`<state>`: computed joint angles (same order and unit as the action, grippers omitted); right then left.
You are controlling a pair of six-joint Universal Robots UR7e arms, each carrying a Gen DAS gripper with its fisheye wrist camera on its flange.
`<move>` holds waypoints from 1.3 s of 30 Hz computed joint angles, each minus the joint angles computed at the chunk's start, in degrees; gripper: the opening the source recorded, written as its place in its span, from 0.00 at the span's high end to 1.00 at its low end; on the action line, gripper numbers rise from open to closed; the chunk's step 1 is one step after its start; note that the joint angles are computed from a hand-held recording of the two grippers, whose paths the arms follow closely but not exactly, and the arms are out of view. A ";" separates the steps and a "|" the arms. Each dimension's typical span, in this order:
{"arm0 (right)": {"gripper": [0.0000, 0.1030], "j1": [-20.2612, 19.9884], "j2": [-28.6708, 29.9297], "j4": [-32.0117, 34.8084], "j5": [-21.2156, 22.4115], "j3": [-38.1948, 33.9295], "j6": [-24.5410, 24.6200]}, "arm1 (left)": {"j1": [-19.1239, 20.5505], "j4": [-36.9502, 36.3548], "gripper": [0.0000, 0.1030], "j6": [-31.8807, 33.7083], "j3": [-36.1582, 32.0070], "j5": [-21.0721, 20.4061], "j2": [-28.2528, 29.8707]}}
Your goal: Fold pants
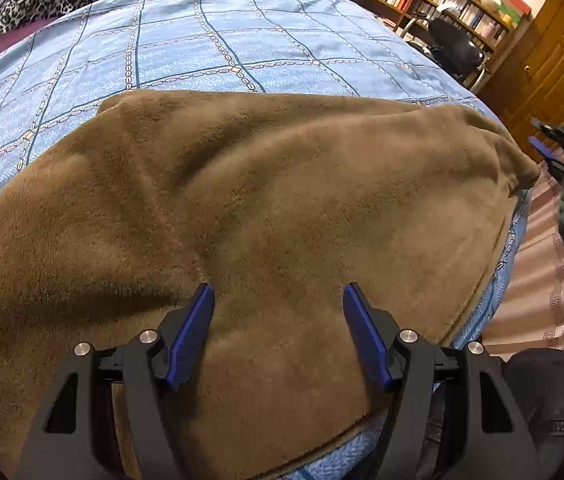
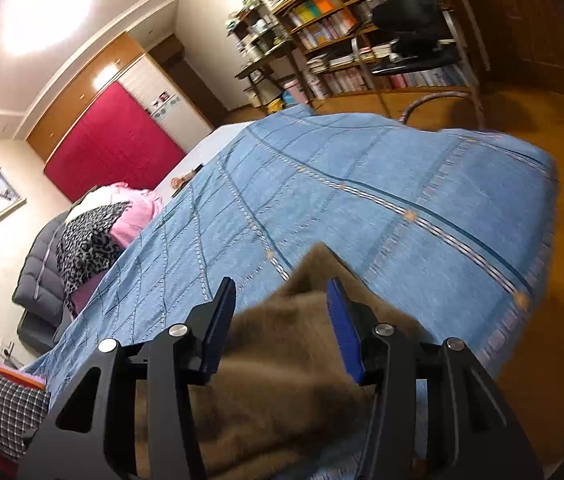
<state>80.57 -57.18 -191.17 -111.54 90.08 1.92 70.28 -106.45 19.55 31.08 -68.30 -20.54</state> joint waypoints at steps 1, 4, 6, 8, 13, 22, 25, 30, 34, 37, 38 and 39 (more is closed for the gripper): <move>0.53 -0.45 1.55 3.27 -0.52 -3.18 0.46 | 0.07 0.34 0.35 -0.40 -0.46 -0.26 0.14; 0.53 -1.26 4.03 14.06 -2.49 -8.83 4.44 | 0.47 0.86 0.35 -2.00 -1.39 -1.56 0.35; 0.53 -1.90 4.44 20.13 -2.19 -10.49 7.33 | 0.52 1.22 0.35 -2.24 -1.93 -1.77 0.57; 0.70 -1.80 4.26 20.35 -0.83 -9.56 6.41 | 0.44 1.78 0.35 -2.18 -2.62 -1.60 0.93; 0.80 1.57 4.10 12.45 -2.75 -6.49 -3.73 | 0.52 5.56 0.33 -2.87 -8.30 -2.76 3.52; 0.81 6.75 16.87 -12.17 -22.87 -18.77 -37.10 | 0.34 4.88 0.30 -2.17 -8.01 -3.79 3.89; 0.81 4.61 19.57 -8.44 -23.75 -22.83 -35.42 | 0.30 3.84 0.30 -1.39 -4.27 -3.91 1.99; 0.75 2.37 24.11 -2.66 -24.72 -30.10 -32.85 | 0.50 2.32 0.30 -0.30 2.46 -4.60 -1.85; 0.45 3.56 24.80 -8.59 -27.31 -30.54 -34.91 | 1.08 2.52 0.30 -1.89 2.48 -7.24 -2.45; 0.37 5.49 23.09 -15.24 -27.11 -26.52 -36.27 | 1.45 3.86 0.29 -2.26 2.27 -10.04 -2.69; 0.37 6.09 22.18 -15.68 -26.43 -24.61 -35.53 | 1.27 3.29 0.29 -1.44 3.77 -9.81 -3.38; 0.37 6.64 21.38 -15.18 -25.40 -22.96 -34.10 | 1.13 2.86 0.29 -0.81 4.65 -9.50 -3.76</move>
<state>87.21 -35.80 -206.35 -136.94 67.12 -32.18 71.40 -103.59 18.74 35.73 -77.80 -24.31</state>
